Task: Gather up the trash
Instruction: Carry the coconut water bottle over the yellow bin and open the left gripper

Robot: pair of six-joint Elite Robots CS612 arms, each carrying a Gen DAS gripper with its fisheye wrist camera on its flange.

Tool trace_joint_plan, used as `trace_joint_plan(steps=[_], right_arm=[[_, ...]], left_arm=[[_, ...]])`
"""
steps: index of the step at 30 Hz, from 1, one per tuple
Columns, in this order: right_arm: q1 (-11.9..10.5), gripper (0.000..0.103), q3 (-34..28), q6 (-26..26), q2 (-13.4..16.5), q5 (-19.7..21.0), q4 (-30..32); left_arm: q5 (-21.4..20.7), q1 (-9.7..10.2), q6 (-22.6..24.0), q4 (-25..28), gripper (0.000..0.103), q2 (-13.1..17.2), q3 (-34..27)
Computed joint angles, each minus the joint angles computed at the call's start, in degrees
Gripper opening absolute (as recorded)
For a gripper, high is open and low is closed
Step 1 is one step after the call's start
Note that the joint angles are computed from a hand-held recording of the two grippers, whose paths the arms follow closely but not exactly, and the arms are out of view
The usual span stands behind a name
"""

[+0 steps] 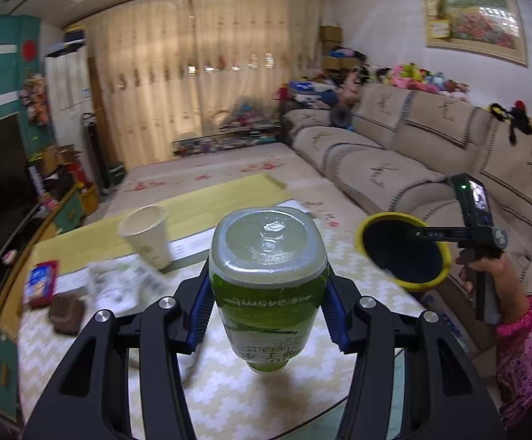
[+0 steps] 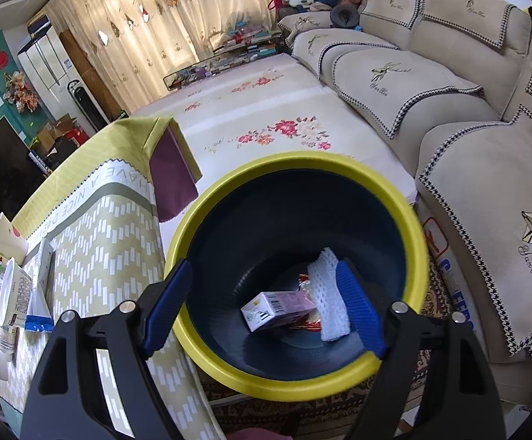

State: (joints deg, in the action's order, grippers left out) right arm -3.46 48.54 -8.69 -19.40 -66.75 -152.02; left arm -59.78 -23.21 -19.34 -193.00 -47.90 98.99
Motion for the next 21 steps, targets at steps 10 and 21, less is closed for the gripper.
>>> trace_joint_plan(steps=[10, 21], right_arm=[[-2.12, 0.077, 3.00, 1.82, -1.62, -0.74, -4.23], [-3.84, 0.078, 2.74, 4.13, -1.30, -1.96, -4.94]], left_arm=[[-16.06, 1.42, 5.86, 3.71, 0.052, 6.28, -13.82], [-25.27, 1.38, 6.84, 18.15, 0.052, 17.95, -35.91]])
